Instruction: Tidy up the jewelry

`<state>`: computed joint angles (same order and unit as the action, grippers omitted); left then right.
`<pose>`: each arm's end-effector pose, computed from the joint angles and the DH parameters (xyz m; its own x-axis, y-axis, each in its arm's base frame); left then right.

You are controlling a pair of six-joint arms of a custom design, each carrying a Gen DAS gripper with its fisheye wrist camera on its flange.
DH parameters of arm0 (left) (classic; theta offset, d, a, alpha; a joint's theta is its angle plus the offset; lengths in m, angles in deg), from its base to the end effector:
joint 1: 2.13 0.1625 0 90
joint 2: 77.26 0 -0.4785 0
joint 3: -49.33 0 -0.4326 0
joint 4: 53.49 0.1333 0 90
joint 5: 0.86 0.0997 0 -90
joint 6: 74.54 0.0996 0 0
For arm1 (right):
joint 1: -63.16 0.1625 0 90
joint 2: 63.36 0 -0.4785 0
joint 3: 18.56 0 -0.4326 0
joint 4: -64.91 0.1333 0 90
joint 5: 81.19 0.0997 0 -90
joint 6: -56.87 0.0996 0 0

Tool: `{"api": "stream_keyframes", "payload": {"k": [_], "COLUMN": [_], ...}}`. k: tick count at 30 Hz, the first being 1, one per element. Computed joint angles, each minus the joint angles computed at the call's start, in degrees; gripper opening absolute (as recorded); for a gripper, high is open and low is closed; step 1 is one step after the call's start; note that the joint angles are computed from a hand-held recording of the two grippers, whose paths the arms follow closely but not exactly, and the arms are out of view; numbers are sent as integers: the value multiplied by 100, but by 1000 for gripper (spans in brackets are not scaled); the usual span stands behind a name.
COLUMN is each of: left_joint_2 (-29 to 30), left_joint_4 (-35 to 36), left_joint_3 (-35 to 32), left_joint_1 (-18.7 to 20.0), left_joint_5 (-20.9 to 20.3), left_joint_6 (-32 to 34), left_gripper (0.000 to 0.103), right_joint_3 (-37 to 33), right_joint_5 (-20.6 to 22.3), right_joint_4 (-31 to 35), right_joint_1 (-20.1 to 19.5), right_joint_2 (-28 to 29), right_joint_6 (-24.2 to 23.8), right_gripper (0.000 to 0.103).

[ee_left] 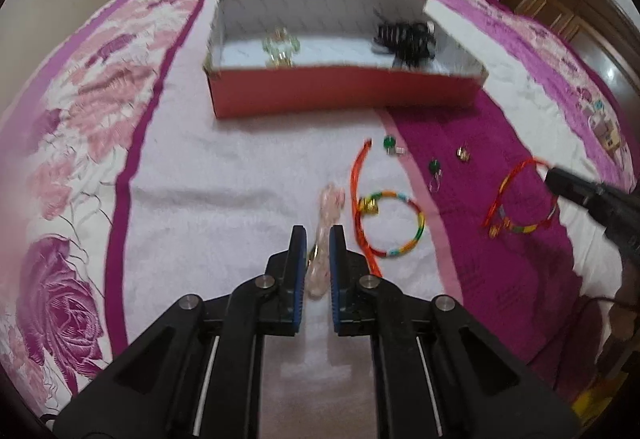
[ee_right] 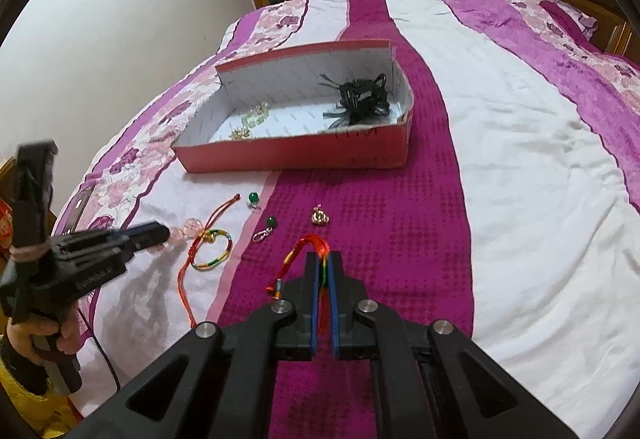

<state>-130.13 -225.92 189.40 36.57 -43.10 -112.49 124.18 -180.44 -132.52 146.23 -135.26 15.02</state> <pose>-0.1857 -0.4140 0.0369 -0.7718 0.0609 -0.6329 0.3843 0.8376 -0.3881 0.0646 -0.4403 0.1892 -0.7859 -0.3722 0.4938 -0.5738 0.7366 -0.3579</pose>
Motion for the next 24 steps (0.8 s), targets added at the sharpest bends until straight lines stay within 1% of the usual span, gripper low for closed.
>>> {"api": "stream_keyframes", "payload": {"k": [2, 3, 6, 8, 11, 12, 13, 18, 24], "left_joint_2": [48, 68, 141, 193, 272, 292, 307, 256, 64], "left_joint_4": [114, 211, 334, 369, 302, 222, 153, -141, -677], "left_joint_3": [-38, -71, -153, -205, -240, -220, -201, -98, 82], "left_joint_1": [11, 17, 56, 95, 125, 117, 107, 56, -131], "left_joint_5": [-7, -2, 1, 10, 65, 83, 100, 95, 177], "left_joint_6": [0, -2, 10, 62, 176, 223, 259, 275, 235], "left_gripper": [6, 10, 15, 16, 15, 10, 8, 7, 7], "right_joint_3": [6, 6, -3, -8, -19, -23, -21, -25, -18], "right_joint_5": [22, 26, 50, 56, 73, 77, 82, 97, 163], "right_joint_4": [8, 10, 49, 70, 107, 111, 117, 146, 126], "right_joint_1": [-10, -15, -38, -57, -81, -87, -97, -118, -118], "right_joint_2": [-26, -33, -48, -53, -72, -73, -79, -86, -117], "right_joint_6": [-1, 3, 42, 51, 73, 79, 82, 91, 68], "right_gripper": [6, 6, 6, 6, 6, 6, 6, 6, 6]}}
